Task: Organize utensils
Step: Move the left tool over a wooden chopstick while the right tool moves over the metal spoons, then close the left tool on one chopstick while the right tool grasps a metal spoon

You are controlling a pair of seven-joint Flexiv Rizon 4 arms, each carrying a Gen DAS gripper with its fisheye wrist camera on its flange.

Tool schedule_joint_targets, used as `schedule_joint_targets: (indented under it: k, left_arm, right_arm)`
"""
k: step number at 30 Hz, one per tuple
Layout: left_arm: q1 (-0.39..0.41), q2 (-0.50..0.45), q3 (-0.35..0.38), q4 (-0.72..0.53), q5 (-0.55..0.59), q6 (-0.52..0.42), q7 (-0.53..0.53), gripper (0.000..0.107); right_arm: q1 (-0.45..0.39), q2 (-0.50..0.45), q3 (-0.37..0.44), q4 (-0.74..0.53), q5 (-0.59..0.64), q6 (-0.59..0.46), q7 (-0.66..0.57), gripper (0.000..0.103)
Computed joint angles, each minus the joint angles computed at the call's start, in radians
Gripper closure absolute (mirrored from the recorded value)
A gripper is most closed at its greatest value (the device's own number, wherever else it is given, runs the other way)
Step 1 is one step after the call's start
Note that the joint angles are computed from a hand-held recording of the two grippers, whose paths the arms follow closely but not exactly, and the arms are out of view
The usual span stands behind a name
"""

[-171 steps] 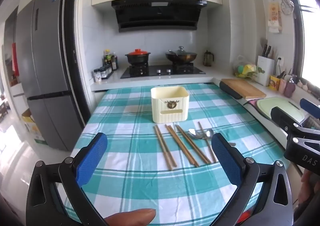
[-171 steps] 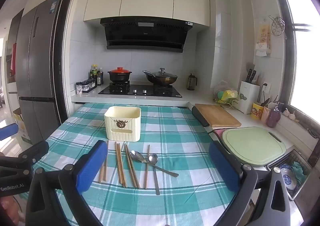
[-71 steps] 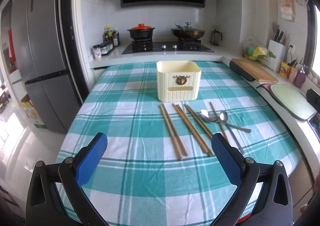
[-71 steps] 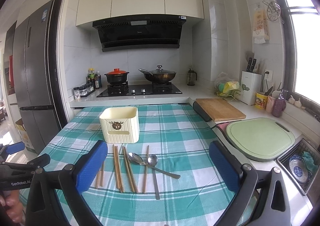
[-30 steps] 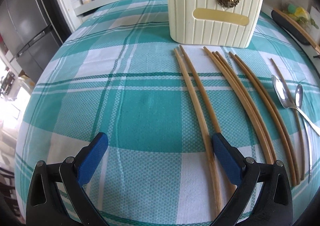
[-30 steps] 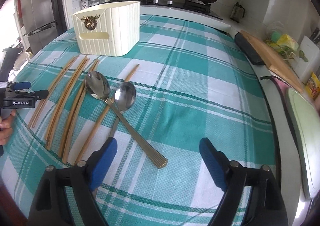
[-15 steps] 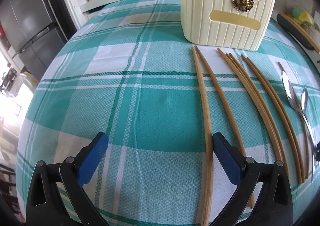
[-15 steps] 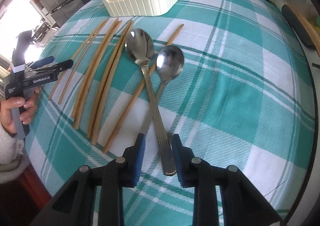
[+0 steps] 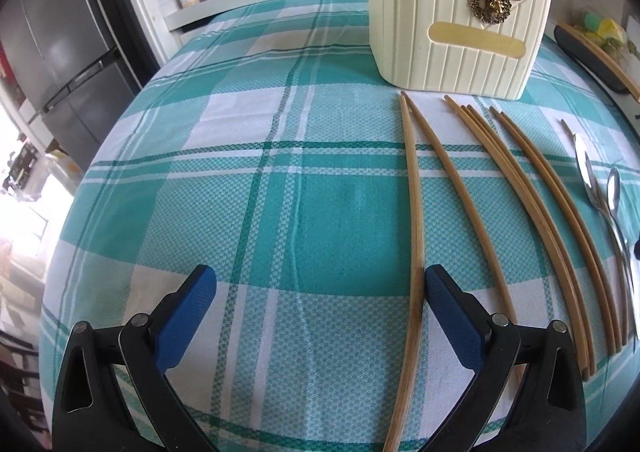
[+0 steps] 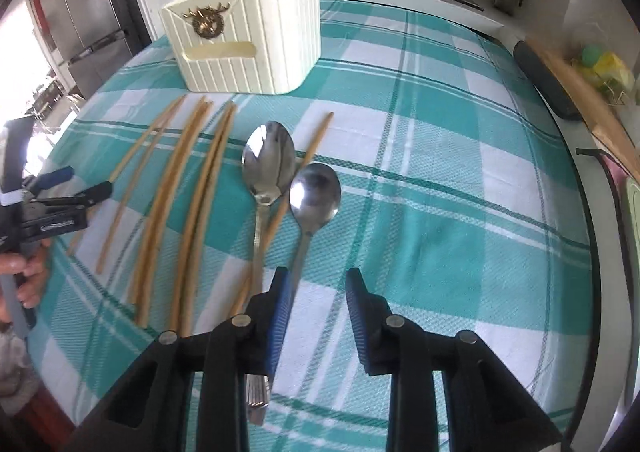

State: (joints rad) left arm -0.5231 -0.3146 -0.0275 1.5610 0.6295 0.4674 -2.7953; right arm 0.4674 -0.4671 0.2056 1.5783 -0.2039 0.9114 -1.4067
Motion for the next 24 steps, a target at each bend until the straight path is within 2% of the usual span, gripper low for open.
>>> schedule_joint_targets:
  k: [2, 4, 6, 10, 13, 15, 18, 20, 24]
  left_arm:
    - [-0.004, 0.002, 0.0, 0.001, 0.008, -0.01, 0.0, 0.004]
    - [-0.006, 0.005, 0.0, 0.004, 0.016, -0.013, -0.001, 0.004]
    - [-0.004, 0.009, -0.001, 0.009, 0.018, -0.01, 0.005, 0.004]
    - [0.016, 0.03, -0.004, 0.042, -0.008, 0.014, 0.034, 0.004]
    - [0.056, 0.044, -0.012, 0.08, -0.072, 0.083, 0.102, 0.004]
    - [0.084, 0.041, -0.016, 0.092, -0.122, 0.123, 0.166, 0.004]
    - [0.102, 0.02, -0.016, 0.07, -0.16, 0.127, 0.246, 0.004]
    - [0.101, -0.002, -0.014, 0.034, -0.161, 0.111, 0.3, 0.005]
    - [0.107, -0.041, -0.004, -0.017, -0.181, 0.121, 0.384, 0.016]
  right_arm:
    - [0.0, -0.014, 0.007, -0.009, 0.003, -0.019, -0.023, 0.075]
    - [0.036, -0.005, -0.031, 0.034, -0.084, 0.029, -0.008, 0.075]
    - [0.046, -0.009, -0.044, 0.035, -0.115, 0.027, 0.014, 0.078]
    - [0.047, 0.011, -0.079, 0.058, -0.188, 0.016, 0.079, 0.078]
    - [0.009, 0.009, -0.044, 0.059, -0.133, 0.043, 0.061, 0.065]
    - [0.006, 0.011, -0.047, 0.083, -0.139, 0.094, 0.067, 0.048]
    - [0.008, 0.001, -0.056, 0.109, -0.16, 0.188, 0.078, 0.048]
    - [0.002, -0.019, -0.048, 0.091, -0.148, 0.208, 0.071, 0.048]
    - [0.004, -0.064, -0.047, 0.033, -0.136, 0.22, 0.057, 0.048]
